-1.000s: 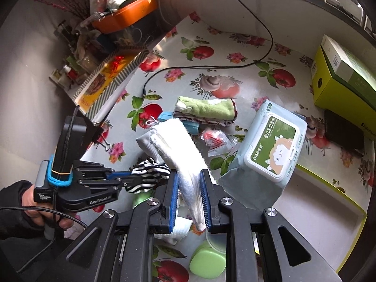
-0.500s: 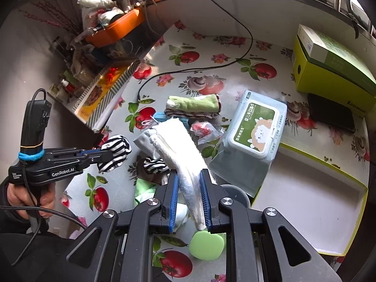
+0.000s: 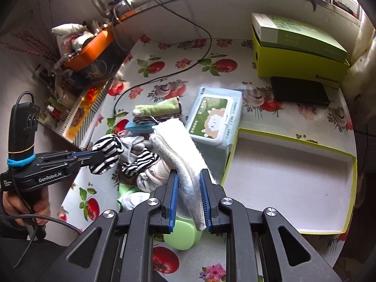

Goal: Organize soft objects
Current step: 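Carry both held socks over the white yellow-rimmed box lid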

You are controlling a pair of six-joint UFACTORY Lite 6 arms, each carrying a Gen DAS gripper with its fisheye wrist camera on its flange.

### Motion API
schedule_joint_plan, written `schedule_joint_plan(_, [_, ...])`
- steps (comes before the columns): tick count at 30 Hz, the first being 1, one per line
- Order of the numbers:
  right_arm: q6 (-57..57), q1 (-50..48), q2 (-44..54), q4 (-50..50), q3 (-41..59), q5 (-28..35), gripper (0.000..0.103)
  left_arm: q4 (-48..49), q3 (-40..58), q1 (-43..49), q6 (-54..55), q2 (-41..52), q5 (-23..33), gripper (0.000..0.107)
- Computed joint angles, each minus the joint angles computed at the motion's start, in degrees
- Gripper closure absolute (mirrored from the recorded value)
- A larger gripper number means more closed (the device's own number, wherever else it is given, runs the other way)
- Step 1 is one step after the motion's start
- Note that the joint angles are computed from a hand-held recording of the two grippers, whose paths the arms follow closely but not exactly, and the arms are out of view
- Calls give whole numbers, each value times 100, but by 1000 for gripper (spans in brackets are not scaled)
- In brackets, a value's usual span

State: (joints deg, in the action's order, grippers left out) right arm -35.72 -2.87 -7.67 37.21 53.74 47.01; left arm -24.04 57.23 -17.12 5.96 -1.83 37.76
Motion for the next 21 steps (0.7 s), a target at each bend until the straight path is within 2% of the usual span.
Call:
schedule_joint_plan(10, [-444,-1135,196,79,-249,-34,86,170,1251,-903,-267,995,88,98])
schedule_joint_plan(21, [-894,-2193,645,145,-307,-131,86,372,3208,-1853,-410,2608,429,98])
